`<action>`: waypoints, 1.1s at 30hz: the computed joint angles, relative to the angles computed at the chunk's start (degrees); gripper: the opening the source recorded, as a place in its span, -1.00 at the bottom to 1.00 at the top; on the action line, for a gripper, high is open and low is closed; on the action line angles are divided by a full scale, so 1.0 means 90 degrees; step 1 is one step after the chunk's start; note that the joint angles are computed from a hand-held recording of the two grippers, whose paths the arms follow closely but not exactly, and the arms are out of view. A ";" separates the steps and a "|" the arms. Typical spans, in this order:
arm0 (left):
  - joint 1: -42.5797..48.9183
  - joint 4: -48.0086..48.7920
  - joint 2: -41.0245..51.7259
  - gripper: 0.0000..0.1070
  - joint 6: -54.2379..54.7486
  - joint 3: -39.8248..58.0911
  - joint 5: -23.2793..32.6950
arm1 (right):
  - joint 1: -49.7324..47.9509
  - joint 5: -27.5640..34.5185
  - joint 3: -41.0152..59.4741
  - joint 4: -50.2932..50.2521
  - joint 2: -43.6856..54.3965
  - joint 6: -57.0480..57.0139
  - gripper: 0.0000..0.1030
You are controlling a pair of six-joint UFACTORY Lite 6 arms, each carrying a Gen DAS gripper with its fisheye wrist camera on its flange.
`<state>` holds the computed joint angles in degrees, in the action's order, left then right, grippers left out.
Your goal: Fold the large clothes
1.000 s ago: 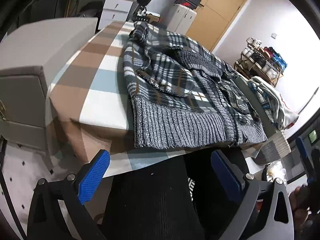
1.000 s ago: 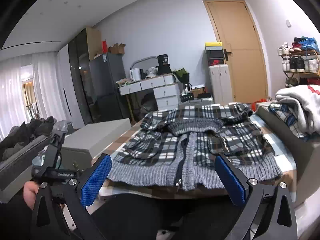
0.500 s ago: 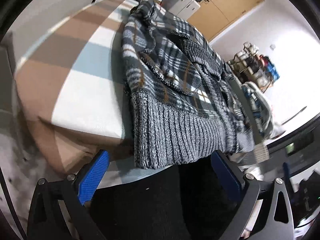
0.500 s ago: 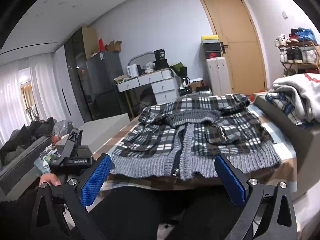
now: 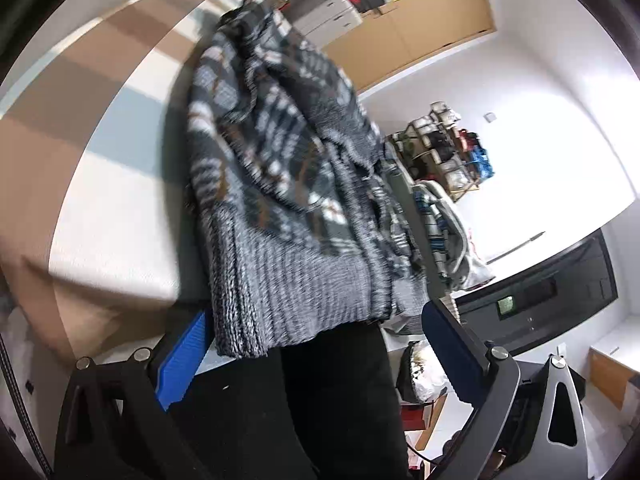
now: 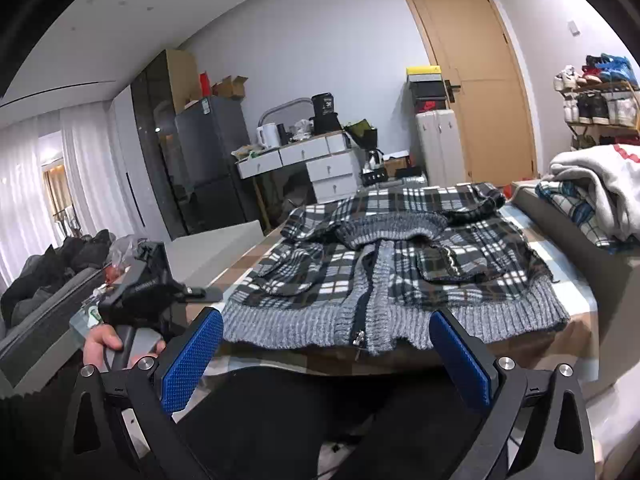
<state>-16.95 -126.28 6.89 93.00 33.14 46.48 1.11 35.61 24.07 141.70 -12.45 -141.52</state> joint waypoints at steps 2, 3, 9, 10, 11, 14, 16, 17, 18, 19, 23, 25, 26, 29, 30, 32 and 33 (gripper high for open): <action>0.0079 0.0060 0.0028 0.85 0.0028 0.0087 0.0164 | 0.0016 -0.0002 0.0011 -0.0008 0.0014 0.0024 1.00; 0.0101 0.0127 0.0037 0.85 0.0011 0.0137 0.0235 | 0.0019 0.0000 0.0013 -0.0020 0.0015 0.0041 1.00; -0.0166 -0.0050 0.0472 0.85 0.0162 0.0596 0.0111 | 0.0009 0.0012 -0.0017 -0.0067 -0.0035 0.0065 1.00; -0.0199 -0.0083 0.0564 0.85 0.0189 0.0643 0.0101 | 0.0012 0.0000 -0.0016 -0.0059 -0.0039 0.0062 1.00; -0.0217 -0.0070 0.0640 0.85 0.0158 0.0713 0.0064 | 0.0004 0.0000 -0.0021 -0.0067 -0.0037 0.0066 1.00; -0.0244 0.0064 0.0754 0.85 0.0025 0.0966 -0.0135 | -0.0054 -0.0046 0.0011 -0.0114 0.0026 0.0091 1.00; -0.0277 0.0060 0.0725 0.85 0.0095 0.1038 -0.0290 | -0.0205 -0.0056 0.0084 -0.0207 0.0152 0.0218 1.00; -0.0281 0.0079 0.0733 0.85 0.0116 0.1058 -0.0310 | -0.0310 -0.0049 0.0115 -0.0293 0.0199 0.0357 1.00; -0.0287 0.0124 0.0823 0.85 0.0087 0.1161 -0.0347 | -0.0508 0.0007 0.0172 -0.0522 0.0288 0.0670 1.00; -0.0283 0.0172 0.0885 0.85 0.0039 0.1216 -0.0358 | -0.0693 0.0100 0.0221 -0.0768 0.0365 0.0984 1.00; -0.0268 0.0081 0.1091 0.84 0.0140 0.1247 -0.0229 | -0.1704 0.0522 0.0584 -0.1991 0.0800 0.2449 1.00; -0.0293 -0.0141 0.1039 0.83 0.0278 0.1117 -0.0285 | -0.2206 0.0737 0.0736 -0.2365 0.1009 0.2918 1.00; -0.0299 -0.0261 0.1003 0.83 0.0392 0.1035 -0.0245 | -0.2394 0.0793 0.0826 -0.2514 0.1114 0.3128 1.00; -0.0442 -0.0474 0.0879 0.83 0.0510 0.0992 -0.0501 | -0.2988 0.0876 0.1190 -0.3020 0.1554 0.3805 1.00; -0.0543 -0.0531 0.0831 0.83 0.0538 0.1031 -0.0709 | -0.3130 0.0888 0.1301 -0.3148 0.1697 0.3961 1.00; -0.0754 -0.0739 0.0778 0.73 0.0710 0.1134 -0.1186 | -0.3496 0.1075 0.1528 -0.3452 0.2060 0.4302 1.00; -0.0857 -0.0813 0.0758 0.67 0.0797 0.1197 -0.1451 | -0.3667 0.1249 0.1623 -0.3582 0.2246 0.4437 1.00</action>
